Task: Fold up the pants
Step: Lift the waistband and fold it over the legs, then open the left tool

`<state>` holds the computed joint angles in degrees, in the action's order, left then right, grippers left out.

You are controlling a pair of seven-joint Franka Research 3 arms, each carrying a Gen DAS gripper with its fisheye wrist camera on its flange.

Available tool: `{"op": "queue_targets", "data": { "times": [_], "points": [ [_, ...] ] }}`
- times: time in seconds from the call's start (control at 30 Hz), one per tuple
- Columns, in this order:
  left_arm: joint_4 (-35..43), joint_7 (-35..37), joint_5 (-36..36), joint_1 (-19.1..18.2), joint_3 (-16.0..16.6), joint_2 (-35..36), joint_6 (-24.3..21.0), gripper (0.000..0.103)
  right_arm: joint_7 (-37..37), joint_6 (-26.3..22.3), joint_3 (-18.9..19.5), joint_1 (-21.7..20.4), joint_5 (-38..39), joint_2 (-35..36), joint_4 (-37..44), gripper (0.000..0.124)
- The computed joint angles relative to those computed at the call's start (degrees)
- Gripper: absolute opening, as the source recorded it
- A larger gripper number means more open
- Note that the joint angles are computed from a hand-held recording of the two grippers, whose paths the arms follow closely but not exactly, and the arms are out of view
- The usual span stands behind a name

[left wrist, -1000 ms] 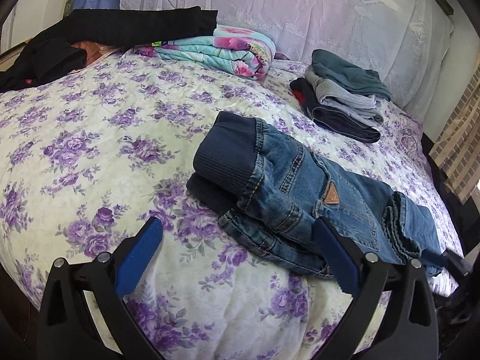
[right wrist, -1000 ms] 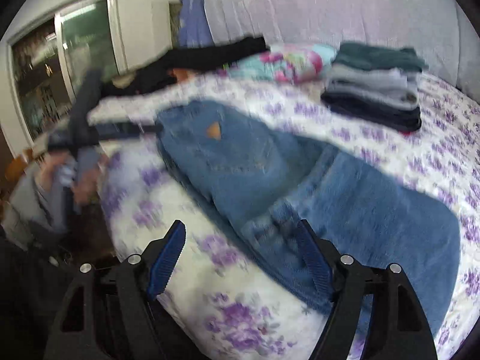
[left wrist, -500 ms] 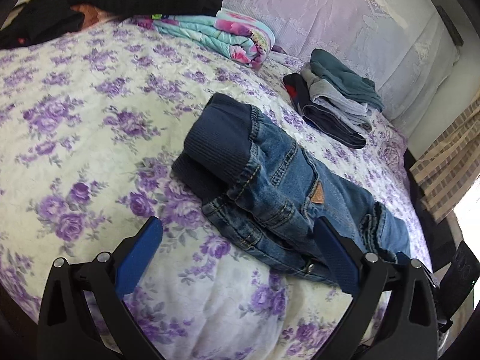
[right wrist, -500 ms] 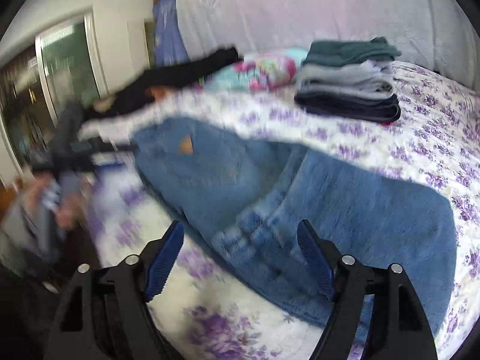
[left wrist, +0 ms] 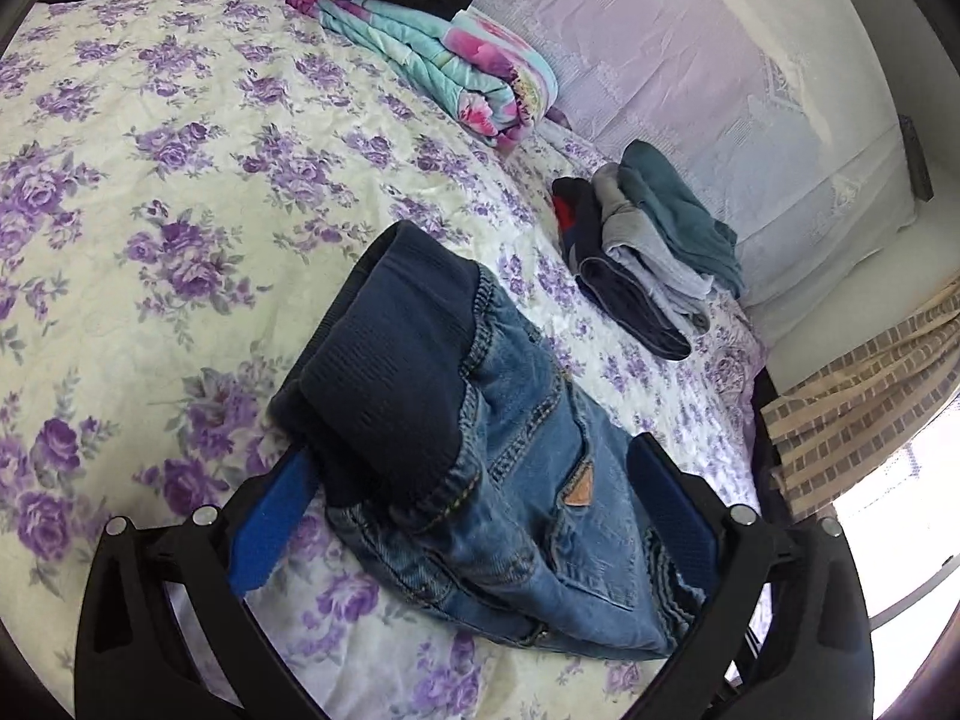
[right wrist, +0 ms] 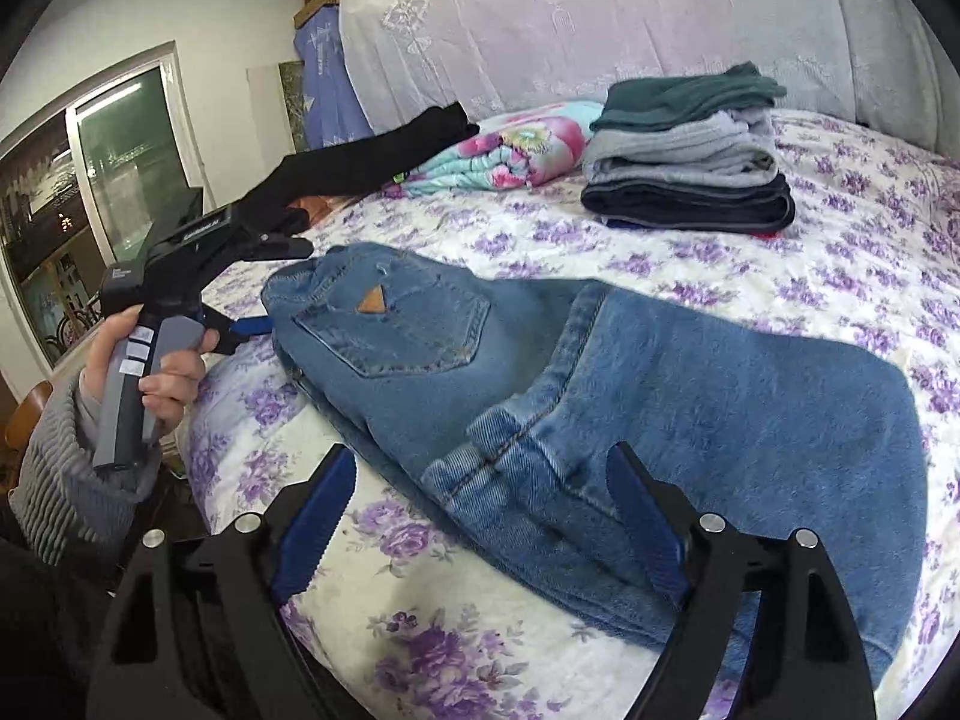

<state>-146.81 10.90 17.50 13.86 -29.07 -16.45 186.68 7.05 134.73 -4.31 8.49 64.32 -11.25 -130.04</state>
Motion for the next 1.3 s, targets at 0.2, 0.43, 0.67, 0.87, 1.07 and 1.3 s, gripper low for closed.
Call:
{"op": "queue_targets", "data": {
  "times": [0.2, 0.43, 0.67, 0.87, 1.07, 1.3],
  "points": [
    [-5.1, -0.2, -2.1, 0.5, 0.6, 0.3, 12.1, 0.098, -1.8, 0.1, -0.6, -0.2, 2.7, -0.7, -0.4, 0.086],
    [-6.0, 5.5, -10.0, -1.4, 0.9, 1.1, 13.8, 0.088, -1.1, -0.9, 0.1, -0.1, 1.1, 0.3, 0.6, 0.086],
    [-6.3, 3.4, -9.7, -8.0, 9.6, 5.4, 23.6, 0.086, -1.4, 1.2, 0.0, 0.2, 2.5, 0.0, 0.2, 0.086],
    [-8.4, 3.0, -7.9, -12.8, 15.5, 5.0, 24.6, 0.044, -0.8, -1.4, 0.0, -0.1, 1.5, 0.9, 1.1, 0.086],
    [-8.4, 8.1, -16.5, -15.1, 14.8, 4.5, 21.2, 0.055, -0.3, -1.5, 0.0, -0.4, 1.9, 1.1, 1.2, 0.086],
    [-8.6, 11.4, -20.8, -17.8, 16.2, 4.8, 23.4, 0.023, -0.4, -1.1, 0.3, -0.4, 1.4, 1.0, 1.1, 0.086]
  ]
}}
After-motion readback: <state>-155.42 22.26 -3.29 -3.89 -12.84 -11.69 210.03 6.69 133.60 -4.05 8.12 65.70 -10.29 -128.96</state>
